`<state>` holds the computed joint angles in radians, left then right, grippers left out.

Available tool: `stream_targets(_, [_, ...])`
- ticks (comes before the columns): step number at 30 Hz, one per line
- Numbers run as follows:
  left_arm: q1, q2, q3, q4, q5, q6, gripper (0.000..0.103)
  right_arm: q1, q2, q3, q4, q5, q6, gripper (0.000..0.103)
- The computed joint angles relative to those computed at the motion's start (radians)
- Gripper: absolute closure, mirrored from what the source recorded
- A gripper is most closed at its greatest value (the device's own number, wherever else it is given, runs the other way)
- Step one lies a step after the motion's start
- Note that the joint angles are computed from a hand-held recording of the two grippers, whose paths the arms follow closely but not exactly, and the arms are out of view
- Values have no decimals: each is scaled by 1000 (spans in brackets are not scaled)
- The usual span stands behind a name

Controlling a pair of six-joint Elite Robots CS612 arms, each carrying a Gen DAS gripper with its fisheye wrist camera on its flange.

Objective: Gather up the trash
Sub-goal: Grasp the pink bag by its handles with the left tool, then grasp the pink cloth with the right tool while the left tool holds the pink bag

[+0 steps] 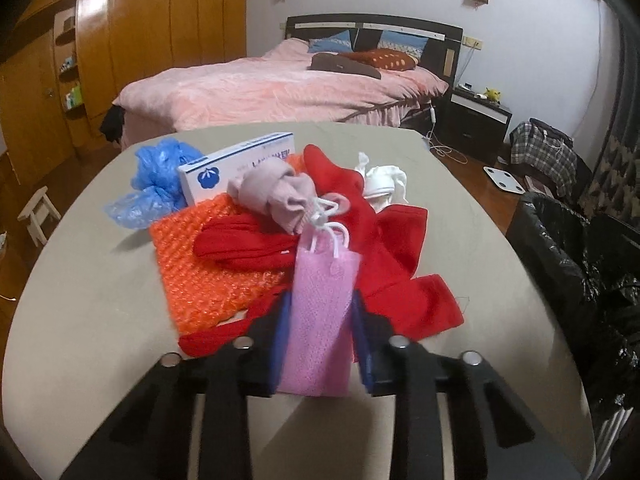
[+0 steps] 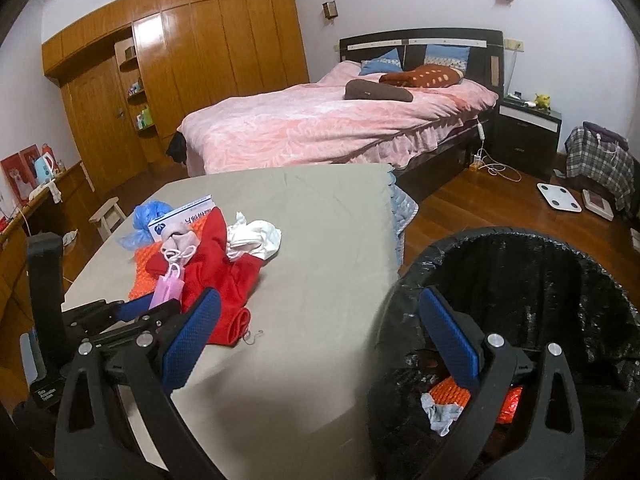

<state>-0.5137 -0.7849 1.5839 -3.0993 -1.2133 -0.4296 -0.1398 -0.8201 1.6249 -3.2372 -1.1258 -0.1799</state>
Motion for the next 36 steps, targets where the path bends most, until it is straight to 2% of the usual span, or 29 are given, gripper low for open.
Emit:
stream_targets(5, [3,-4,8,-32,-10,-3,85,7,2,-4,4,0,-17,7])
stream_targets(12, [6,-27,29,-107,9,-9,85,14,6,-17,4,7,-19,7])
stream_targets(18, [20,-44,43,-135,59,-22,85,33,19,-46,12,29,-23,7])
stream_targets(30, [54,-70,82,-96,177,-53,85,104,77,-159,55,84,-16,7])
stream_targets(36, [75,-71,88,-81,198,-85,85,140,109,-222,140,90,-45,23])
